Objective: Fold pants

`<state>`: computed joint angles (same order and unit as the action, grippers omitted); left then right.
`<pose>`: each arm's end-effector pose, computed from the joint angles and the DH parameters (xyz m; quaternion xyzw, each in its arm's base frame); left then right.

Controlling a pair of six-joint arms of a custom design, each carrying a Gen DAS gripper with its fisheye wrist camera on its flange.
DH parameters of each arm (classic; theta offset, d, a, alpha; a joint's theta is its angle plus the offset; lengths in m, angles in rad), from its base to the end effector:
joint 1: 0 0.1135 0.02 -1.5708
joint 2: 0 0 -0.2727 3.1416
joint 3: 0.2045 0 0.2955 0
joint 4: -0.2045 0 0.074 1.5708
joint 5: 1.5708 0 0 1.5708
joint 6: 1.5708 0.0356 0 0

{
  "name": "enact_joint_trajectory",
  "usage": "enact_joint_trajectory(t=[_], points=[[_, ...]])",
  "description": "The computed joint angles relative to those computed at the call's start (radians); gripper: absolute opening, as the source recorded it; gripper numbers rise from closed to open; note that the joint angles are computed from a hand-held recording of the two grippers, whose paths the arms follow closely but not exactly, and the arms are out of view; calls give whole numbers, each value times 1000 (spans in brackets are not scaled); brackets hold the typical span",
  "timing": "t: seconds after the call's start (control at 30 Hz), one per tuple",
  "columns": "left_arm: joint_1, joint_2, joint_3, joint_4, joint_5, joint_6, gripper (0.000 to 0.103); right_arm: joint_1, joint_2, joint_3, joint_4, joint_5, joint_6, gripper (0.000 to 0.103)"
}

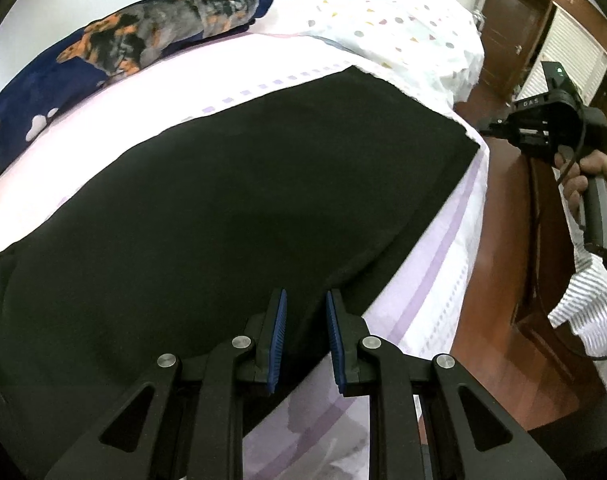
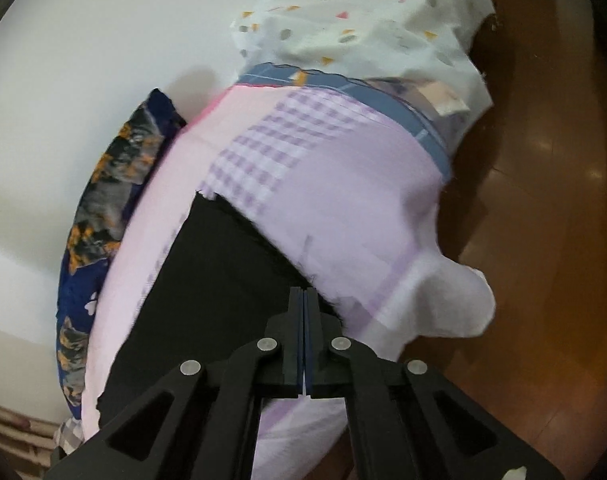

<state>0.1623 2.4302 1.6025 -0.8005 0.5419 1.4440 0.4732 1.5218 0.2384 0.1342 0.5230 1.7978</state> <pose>0.4574 0.0563 0.0148 0.5697 0.7766 -0.2057 0.1733 0.1764 0.0704 0.0297 0.6235 0.7116 0.0767 0.3145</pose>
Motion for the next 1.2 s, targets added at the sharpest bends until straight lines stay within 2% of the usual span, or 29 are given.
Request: enact_joint_trajectory(t=[0.13,0.23,0.4,0.53,0.63,0.7,0.73,0.77,0.87,0.93,1.03,1.1,1.2], points=[[0,-14,-30,33,1,7,21,9,-11,-45,111,-12,-8,5],[-2,-1,-11,21,2,-4,21,-2,46,-33,185,-52,-10,15],[-3,1,-6,14,3,-7,21,-14,169,-19,306,-74,10,16],[-3,1,-5,12,2,-6,21,-98,221,-11,389,-113,-60,15],[-2,1,-4,11,2,-6,21,-152,241,-14,455,-142,-106,18],[-2,1,-2,10,2,-7,21,-159,226,-7,429,-133,-137,5],[-2,1,-2,8,2,-7,20,-158,209,-1,403,-134,-157,5],[-2,8,11,-13,4,-1,14,-145,185,4,365,-116,-162,5],[0,12,18,-32,11,13,8,-84,76,13,224,-45,-150,4],[1,5,11,-31,18,24,6,-34,-6,17,110,6,-110,4],[11,17,41,-95,28,62,5,18,-49,48,-48,46,-65,4],[15,22,48,-114,28,88,6,24,-22,51,-61,36,-49,4],[7,26,36,-96,2,86,6,3,63,47,8,-5,-39,4]])
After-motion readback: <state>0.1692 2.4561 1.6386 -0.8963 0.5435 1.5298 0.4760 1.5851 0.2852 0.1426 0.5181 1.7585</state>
